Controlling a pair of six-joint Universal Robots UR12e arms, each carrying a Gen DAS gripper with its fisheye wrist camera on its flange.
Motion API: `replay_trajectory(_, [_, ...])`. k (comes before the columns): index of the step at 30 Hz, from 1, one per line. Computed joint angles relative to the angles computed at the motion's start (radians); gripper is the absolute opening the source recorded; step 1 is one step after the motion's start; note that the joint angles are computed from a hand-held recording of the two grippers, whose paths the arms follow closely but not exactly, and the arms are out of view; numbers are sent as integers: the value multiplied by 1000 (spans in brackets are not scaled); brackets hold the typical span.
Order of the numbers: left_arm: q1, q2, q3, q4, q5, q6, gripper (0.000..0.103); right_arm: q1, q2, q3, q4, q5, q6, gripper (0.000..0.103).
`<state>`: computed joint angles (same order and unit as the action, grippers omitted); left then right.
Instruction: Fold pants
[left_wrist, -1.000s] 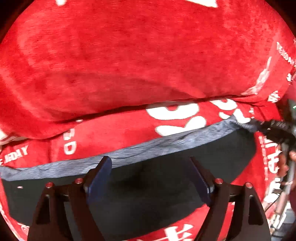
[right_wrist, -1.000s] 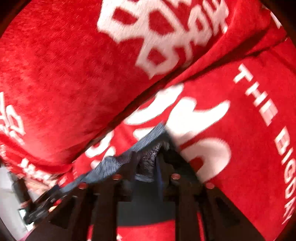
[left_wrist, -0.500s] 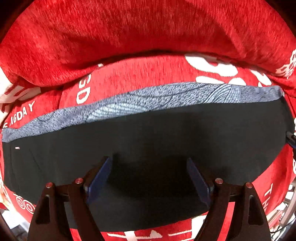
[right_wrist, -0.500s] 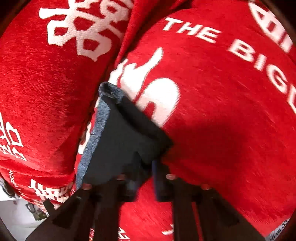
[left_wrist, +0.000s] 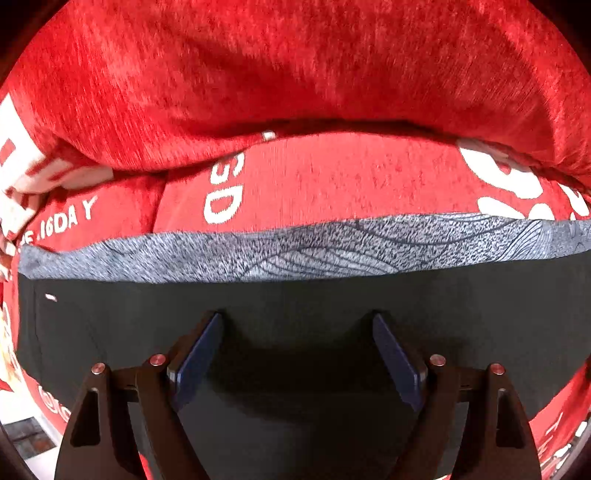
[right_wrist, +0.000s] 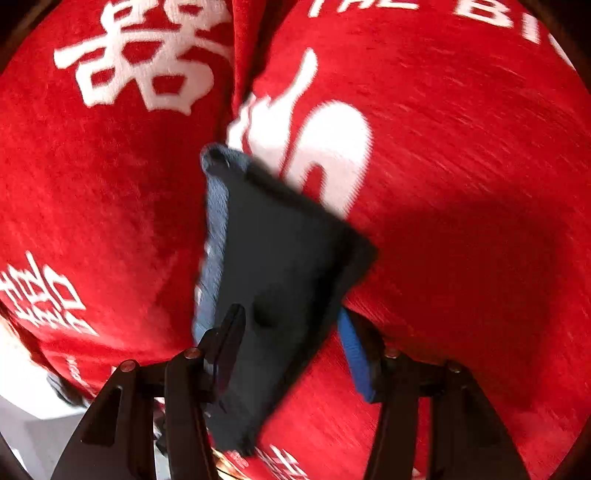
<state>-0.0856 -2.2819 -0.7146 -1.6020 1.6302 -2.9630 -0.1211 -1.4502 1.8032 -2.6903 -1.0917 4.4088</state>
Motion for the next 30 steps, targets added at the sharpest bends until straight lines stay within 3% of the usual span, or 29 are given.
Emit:
replay_trajectory(1, [0,3,-2,-2,-2,-9,84,3,2,-20,52,-22,-20,16])
replay_trajectory(2, [1,2,4,-15,-11,-8,84,4,1,-31,76,-31,-37,13])
replay_trajectory(4, [2,12,-6,-17,-27,8,84,8,-9,-44,66,-48,-81,12])
replay_trajectory(6, [-2,22,-30,1,-16,35,84,18,-22,-64,120,-77,-158,12])
replay_trajectory(7, [-2,24,-41,9,-15,37,86,17,-22,-67,150,-76,-176,13])
replay_trajectory(9, [-1,27,-52,26,-5,26,93,10,-16,-77,270,-70,-201,24])
replay_trajectory(11, [8,23,-35,2,-19,34,92,8,-24,-75,297,-90,-165,28])
replay_trajectory(14, [29,56,-81,69,0,88,93,65,-35,-152,430,-286,-228,31])
replay_trajectory(16, [51,71,-99,110,3,88,93,98,-23,-197,445,-315,-314,31])
replay_trajectory(19, [75,67,-103,155,38,76,92,162,69,-333,503,-274,-516,31])
replay_trajectory(21, [87,47,-84,169,59,52,93,216,167,-454,551,-258,-636,31])
replay_trajectory(23, [98,18,-56,178,48,23,92,259,254,-555,575,-244,-709,31])
replay_trajectory(26, [100,-6,-44,185,83,36,93,313,391,-712,619,-251,-748,31])
replay_trajectory(27, [104,-11,-47,194,78,47,93,327,404,-729,649,-267,-745,29])
replay_trajectory(30, [119,-39,-9,192,80,61,93,359,446,-792,674,-430,-724,24])
